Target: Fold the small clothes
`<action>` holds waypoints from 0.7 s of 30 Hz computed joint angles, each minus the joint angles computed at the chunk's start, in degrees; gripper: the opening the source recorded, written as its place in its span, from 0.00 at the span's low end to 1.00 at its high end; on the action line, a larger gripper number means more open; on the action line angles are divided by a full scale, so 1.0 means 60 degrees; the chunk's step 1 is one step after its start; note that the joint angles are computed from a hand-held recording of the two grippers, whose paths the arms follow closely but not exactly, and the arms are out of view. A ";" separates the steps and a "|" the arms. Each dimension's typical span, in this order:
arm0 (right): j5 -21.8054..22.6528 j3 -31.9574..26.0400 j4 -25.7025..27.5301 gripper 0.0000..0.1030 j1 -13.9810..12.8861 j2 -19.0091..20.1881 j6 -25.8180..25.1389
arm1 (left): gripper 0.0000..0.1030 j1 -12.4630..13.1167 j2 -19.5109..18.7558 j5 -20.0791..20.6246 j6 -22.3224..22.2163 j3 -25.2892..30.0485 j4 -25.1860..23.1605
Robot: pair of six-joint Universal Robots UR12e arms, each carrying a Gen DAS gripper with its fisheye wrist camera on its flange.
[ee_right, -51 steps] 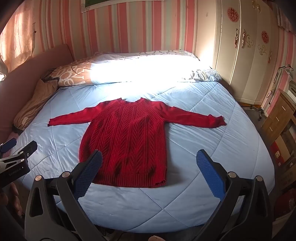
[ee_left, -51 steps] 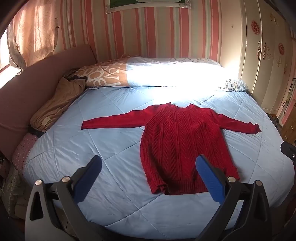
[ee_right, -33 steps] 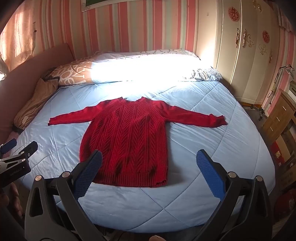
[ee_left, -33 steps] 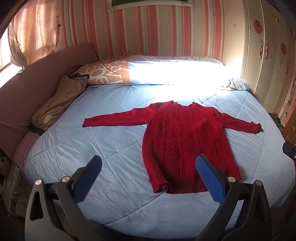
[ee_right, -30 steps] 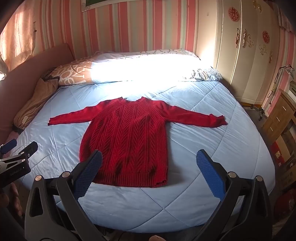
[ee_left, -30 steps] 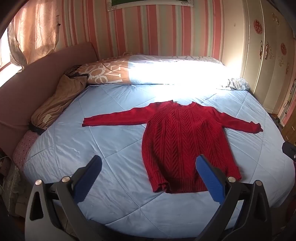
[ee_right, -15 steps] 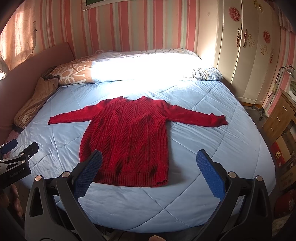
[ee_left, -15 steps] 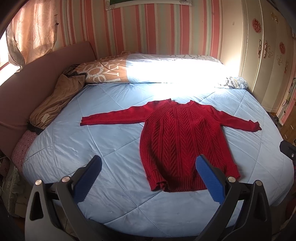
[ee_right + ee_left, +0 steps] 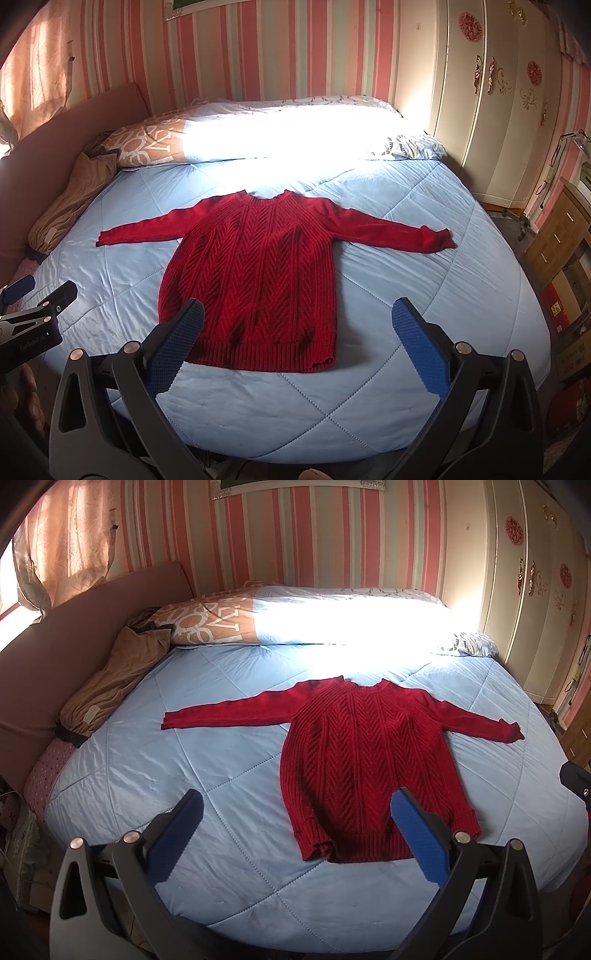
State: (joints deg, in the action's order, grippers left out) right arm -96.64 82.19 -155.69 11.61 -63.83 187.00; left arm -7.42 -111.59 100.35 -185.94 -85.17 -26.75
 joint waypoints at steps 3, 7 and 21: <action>0.0054 0.0028 -0.0066 0.97 -0.0014 -0.0012 -0.0005 | 0.99 -0.0002 -0.0002 0.0008 0.0021 0.0000 0.0007; 0.0055 0.0029 -0.0107 0.97 -0.0039 -0.0011 -0.0024 | 0.99 0.0001 -0.0013 -0.0019 0.0023 0.0005 0.0005; 0.0306 0.0079 -0.0273 0.97 -0.0166 -0.0005 0.0051 | 0.99 -0.0036 -0.0118 0.0018 0.0037 0.0131 -0.0042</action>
State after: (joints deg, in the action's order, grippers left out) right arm -94.80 82.66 -157.33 10.62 -63.86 187.31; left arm -7.64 -112.30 100.46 -185.72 -84.39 -27.01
